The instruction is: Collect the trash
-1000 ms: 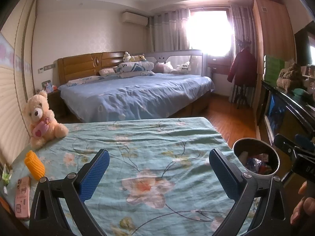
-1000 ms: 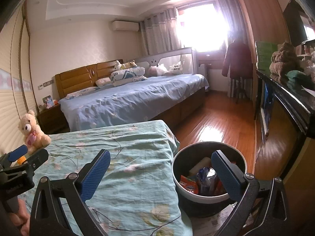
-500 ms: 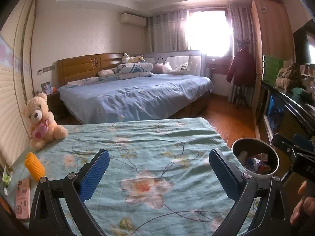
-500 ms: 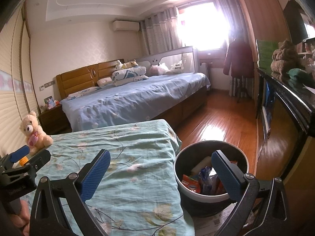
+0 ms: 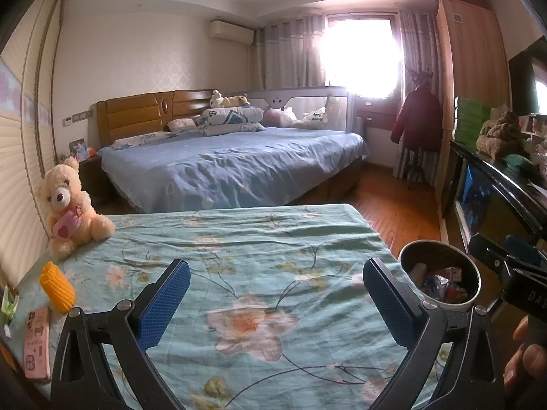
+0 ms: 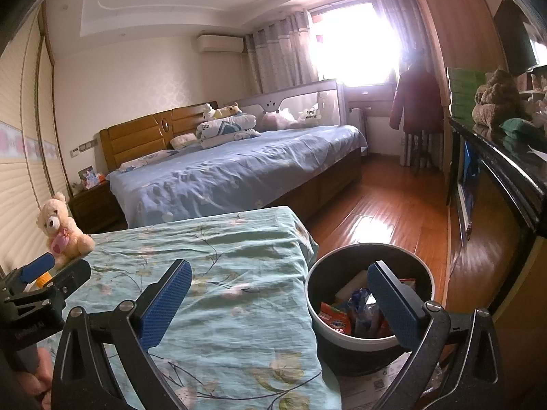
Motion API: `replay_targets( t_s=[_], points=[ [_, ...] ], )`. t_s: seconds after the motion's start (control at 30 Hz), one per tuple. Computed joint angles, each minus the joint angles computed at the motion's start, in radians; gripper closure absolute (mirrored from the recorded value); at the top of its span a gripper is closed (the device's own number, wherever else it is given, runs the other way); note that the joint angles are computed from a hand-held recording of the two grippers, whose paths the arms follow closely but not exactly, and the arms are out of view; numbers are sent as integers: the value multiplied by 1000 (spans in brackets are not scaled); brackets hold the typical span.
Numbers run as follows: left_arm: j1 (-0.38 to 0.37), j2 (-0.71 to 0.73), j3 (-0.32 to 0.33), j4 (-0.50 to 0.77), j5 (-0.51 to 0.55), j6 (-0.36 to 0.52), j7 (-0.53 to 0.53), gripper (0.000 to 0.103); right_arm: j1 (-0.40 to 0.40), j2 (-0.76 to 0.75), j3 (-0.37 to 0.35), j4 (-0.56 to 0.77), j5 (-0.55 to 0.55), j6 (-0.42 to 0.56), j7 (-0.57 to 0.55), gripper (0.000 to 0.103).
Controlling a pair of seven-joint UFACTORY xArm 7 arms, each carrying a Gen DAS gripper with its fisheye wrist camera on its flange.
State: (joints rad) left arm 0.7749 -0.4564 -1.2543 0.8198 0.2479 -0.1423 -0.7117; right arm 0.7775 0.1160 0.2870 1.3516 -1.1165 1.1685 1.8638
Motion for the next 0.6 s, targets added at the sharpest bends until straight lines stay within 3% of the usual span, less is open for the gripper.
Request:
replay_targets(
  t_s=[0.6],
  points=[
    [1, 2, 0, -1, -2, -4, 5, 1, 2, 0, -1, 1, 1, 0, 0, 0]
  ],
)
